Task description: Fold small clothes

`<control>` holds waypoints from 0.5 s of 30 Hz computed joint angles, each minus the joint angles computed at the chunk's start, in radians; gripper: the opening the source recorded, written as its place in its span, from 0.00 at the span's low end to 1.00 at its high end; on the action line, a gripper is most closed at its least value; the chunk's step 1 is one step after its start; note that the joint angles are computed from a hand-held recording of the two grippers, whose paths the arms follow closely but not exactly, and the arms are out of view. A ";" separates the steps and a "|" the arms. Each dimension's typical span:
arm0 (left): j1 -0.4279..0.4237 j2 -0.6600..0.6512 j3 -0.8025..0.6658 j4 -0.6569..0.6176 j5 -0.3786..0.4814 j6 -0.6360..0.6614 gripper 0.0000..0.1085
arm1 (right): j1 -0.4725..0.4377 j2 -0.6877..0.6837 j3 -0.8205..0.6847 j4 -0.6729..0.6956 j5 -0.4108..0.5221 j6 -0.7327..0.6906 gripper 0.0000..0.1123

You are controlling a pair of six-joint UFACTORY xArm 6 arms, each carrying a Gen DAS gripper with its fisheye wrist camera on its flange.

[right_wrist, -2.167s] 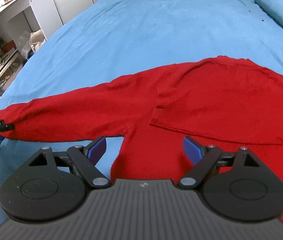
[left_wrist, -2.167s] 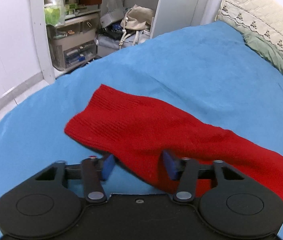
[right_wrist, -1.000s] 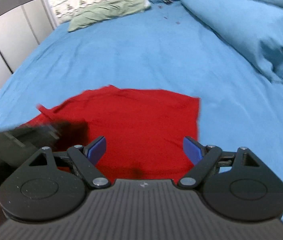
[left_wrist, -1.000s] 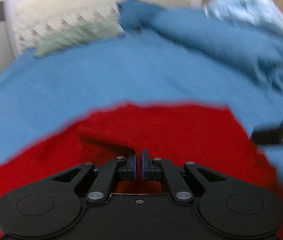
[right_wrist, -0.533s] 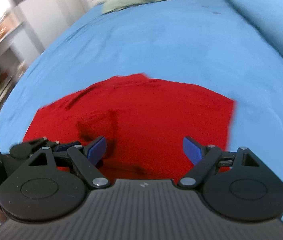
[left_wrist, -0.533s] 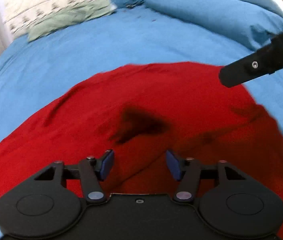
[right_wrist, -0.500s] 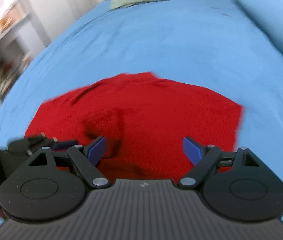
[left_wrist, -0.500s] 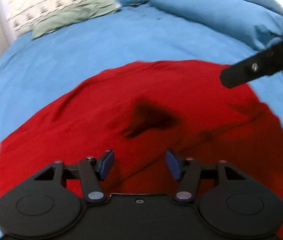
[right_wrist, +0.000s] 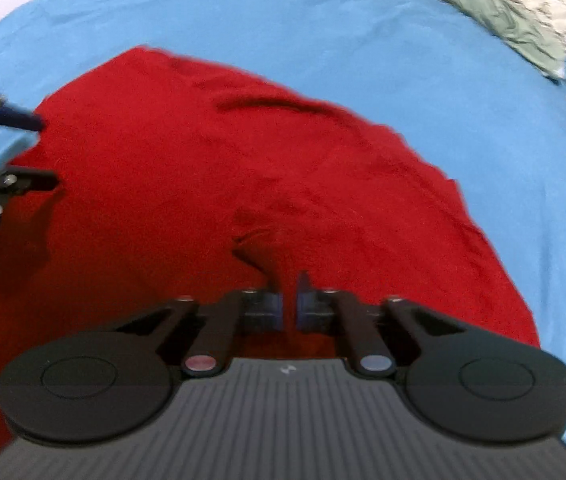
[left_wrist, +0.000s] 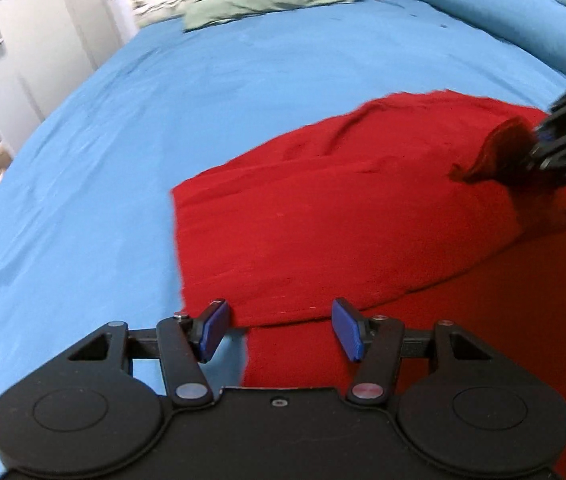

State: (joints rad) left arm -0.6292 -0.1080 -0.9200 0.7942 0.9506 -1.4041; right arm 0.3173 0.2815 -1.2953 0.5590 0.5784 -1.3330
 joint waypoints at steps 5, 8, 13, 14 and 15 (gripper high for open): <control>0.007 -0.018 0.017 -0.006 0.005 -0.048 0.58 | -0.068 -0.068 0.012 0.209 -0.068 0.140 0.18; 0.035 0.009 0.006 -0.016 -0.024 -0.010 0.58 | -0.114 -0.095 0.050 0.300 -0.181 0.227 0.18; 0.052 0.059 -0.015 -0.004 -0.067 -0.008 0.57 | -0.192 -0.029 0.056 0.136 -0.228 0.516 0.18; 0.056 0.071 -0.024 0.005 -0.072 -0.011 0.55 | -0.200 -0.020 0.053 0.146 -0.225 0.512 0.18; 0.061 0.071 -0.023 0.016 -0.078 -0.012 0.50 | -0.204 -0.019 0.055 0.161 -0.224 0.506 0.18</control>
